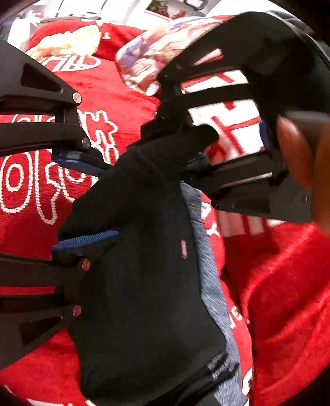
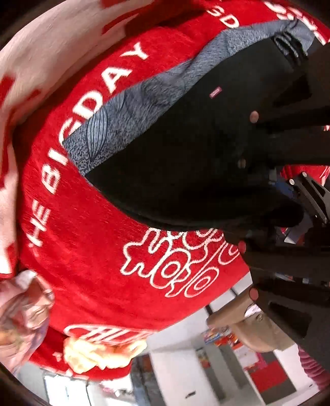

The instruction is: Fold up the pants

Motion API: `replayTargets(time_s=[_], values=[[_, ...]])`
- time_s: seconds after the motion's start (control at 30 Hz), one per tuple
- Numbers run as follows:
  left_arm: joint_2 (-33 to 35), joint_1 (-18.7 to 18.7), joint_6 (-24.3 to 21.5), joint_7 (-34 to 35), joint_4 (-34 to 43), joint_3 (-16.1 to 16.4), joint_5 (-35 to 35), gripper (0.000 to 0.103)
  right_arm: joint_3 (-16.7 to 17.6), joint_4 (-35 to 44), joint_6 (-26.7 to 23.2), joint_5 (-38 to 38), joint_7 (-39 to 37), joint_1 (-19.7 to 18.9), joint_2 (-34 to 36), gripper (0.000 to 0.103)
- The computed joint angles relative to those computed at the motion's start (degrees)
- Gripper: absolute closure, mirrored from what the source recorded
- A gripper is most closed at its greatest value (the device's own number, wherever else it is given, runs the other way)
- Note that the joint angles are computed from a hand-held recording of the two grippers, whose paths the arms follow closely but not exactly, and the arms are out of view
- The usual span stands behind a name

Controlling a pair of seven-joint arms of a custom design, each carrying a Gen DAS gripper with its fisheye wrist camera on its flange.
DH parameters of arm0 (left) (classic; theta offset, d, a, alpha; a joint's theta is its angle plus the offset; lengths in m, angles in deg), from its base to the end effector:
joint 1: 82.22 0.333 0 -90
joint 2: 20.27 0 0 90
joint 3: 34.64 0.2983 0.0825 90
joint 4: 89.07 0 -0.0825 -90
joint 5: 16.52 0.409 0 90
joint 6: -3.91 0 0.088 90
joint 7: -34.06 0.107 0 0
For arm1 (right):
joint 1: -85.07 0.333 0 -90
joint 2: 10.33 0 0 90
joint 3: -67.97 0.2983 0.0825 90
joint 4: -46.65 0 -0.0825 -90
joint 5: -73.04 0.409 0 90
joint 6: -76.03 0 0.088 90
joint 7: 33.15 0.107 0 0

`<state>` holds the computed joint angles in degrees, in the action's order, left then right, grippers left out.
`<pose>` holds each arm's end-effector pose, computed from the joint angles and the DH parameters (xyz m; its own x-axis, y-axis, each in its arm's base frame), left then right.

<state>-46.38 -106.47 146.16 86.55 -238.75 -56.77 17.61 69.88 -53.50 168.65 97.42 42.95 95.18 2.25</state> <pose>0.3124 -0.3219 0.3916 -0.4105 -0.8178 -0.4034 -0.6952 0.5669 -0.4419 0.5821 0.1664 0.4023 0.2526 -0.8515 -0.4595 -0.8858 -0.3946 0.2444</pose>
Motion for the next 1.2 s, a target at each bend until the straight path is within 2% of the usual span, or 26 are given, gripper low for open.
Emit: replayTargets(time_s=[0.17, 0.33, 0.5, 0.6, 0.63, 0.67, 0.7, 0.73, 0.83, 0.97, 1.07, 1.2], values=[[-3.35, -2.97, 0.08, 0.52, 1.78, -0.17, -3.21, 0.059, -2.71, -10.68, 3.10, 8.93, -5.99, -4.12, -11.19, 0.083], [-3.00, -5.25, 0.27, 1.87, 7.32, -1.03, -6.62, 0.059, -7.97, -20.67, 3.14, 18.00, -9.20, -9.16, -22.96, 0.083], [3.31, -7.27, 1.47, 2.86, 16.77, -3.81, -7.91, 0.059, -13.35, -26.15, 2.27, 20.25, -11.53, -14.52, -32.64, 0.083], [8.94, -8.33, 1.64, 1.74, 22.83, -6.41, -6.71, 0.058, -17.58, -28.63, 1.29, 19.48, -12.64, -19.27, -37.58, 0.083], [11.91, -8.79, 1.43, 0.95, 25.60, -7.72, -5.41, 0.058, -18.48, -28.93, 1.00, 19.20, -13.00, -20.43, -38.18, 0.083], [13.75, -9.62, 1.41, 1.28, 27.17, -7.85, -5.05, 0.052, -19.65, -30.04, 0.78, 18.85, -13.10, -22.14, -39.71, 0.083], [16.44, -10.69, 1.39, 1.65, 29.26, -8.24, -4.84, 0.043, -21.00, -29.54, 0.25, 18.69, -13.50, -23.40, -39.25, 0.083], [19.35, -11.96, 1.31, 2.45, 31.30, -8.47, -5.01, 0.039, -22.31, -30.00, -0.17, 18.48, -13.66, -25.09, -39.40, 0.083], [27.95, -15.68, -1.56, 2.44, 37.34, -8.92, -2.81, 0.038, -25.16, -31.18, -0.96, 16.03, -15.20, -30.17, -38.50, 0.083], [36.75, -20.49, -5.80, 2.65, 43.44, -7.44, -2.74, 0.038, -26.21, -33.44, 0.86, 12.01, -16.69, -35.87, -34.31, 0.082], [39.51, -22.89, -8.58, 3.59, 45.77, -5.97, -4.60, 0.038, -26.00, -35.29, 2.79, 11.32, -17.32, -38.64, -30.98, 0.082], [35.08, -21.95, -6.31, 8.54, 41.75, -5.75, -10.15, 0.035, -25.03, -36.61, 4.27, 11.28, -17.22, -40.65, -30.25, 0.074]])
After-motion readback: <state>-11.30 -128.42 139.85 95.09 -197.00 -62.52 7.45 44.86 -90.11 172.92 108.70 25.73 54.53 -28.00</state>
